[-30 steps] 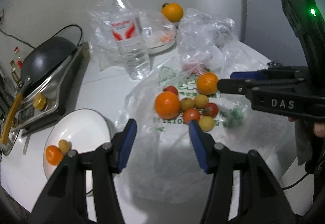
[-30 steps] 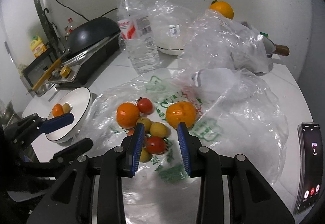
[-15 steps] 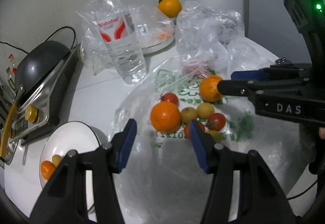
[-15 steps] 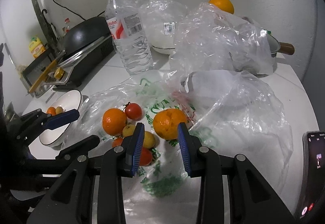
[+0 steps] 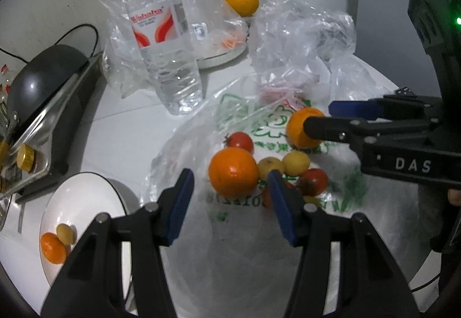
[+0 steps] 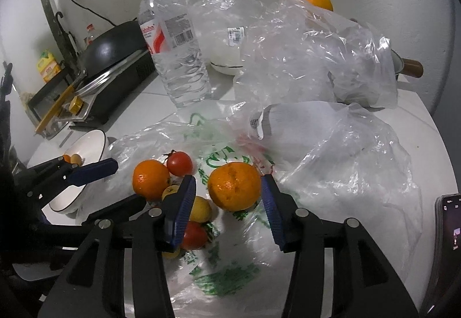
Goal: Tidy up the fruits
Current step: 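Grasp a large tangerine in the bag with the right tool, then grasp another tangerine with the left tool while the right lifts its tangerine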
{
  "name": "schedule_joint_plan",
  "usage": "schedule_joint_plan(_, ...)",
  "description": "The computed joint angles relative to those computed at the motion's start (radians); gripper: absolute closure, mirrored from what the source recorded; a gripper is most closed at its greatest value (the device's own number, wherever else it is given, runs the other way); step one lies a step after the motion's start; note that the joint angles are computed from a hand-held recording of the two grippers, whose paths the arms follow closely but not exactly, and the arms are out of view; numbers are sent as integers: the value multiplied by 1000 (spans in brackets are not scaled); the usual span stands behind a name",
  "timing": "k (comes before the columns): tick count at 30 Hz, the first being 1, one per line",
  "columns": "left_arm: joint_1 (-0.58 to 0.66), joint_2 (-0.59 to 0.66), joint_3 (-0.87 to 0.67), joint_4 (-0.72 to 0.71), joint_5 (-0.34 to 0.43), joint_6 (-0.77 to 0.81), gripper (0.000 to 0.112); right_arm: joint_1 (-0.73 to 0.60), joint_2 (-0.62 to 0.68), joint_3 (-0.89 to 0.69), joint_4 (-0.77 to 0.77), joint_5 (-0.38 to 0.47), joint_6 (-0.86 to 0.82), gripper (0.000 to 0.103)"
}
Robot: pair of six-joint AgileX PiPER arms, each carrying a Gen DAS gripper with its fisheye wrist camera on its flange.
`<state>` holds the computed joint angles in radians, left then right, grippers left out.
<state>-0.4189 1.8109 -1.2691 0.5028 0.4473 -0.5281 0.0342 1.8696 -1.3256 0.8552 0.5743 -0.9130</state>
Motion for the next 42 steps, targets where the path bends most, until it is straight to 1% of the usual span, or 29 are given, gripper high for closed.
schedule_joint_plan(4, 7, 26, -26, -20, 1, 20, 57, 10, 27, -25, -48, -11, 44, 54)
schedule_joint_plan(7, 18, 39, -43, -82, -4, 83, 58, 16, 42, -41, -70, -7, 63, 54)
schedule_joint_plan(10, 35, 55, -64, -174, -1, 167, 58, 19, 49, -46, -80, -4, 68, 54)
schedule_joint_plan(13, 39, 67, -75, -188, 3, 181, 59, 25, 56, -53, -95, 0, 79, 54)
schedule_joint_plan(14, 42, 69, -77, -204, 3, 195, 60, 26, 58, -56, -99, 1, 81, 54)
schedule_joint_plan(15, 45, 68, -76, -221, -3, 210, 65, 28, 58, -56, -102, 0, 81, 54)
schedule_joint_plan(19, 44, 64, -72, -208, -9, 208, 73, 24, 54, -43, -89, -7, 52, 56)
schedule_joint_plan(21, 49, 60, -69, -235, -12, 236, 73, 25, 51, -39, -90, -12, 49, 57)
schedule_joint_plan(26, 48, 33, -35, -243, -29, 247, 74, 31, 38, -26, -84, -20, 44, 57)
schedule_joint_plan(34, 40, -32, 17, -218, -55, 230, 74, 51, -18, 8, -94, -36, 57, 58)
schedule_joint_plan(42, 23, -131, 104, -170, -81, 182, 74, 72, -98, 70, -98, -56, 62, 58)
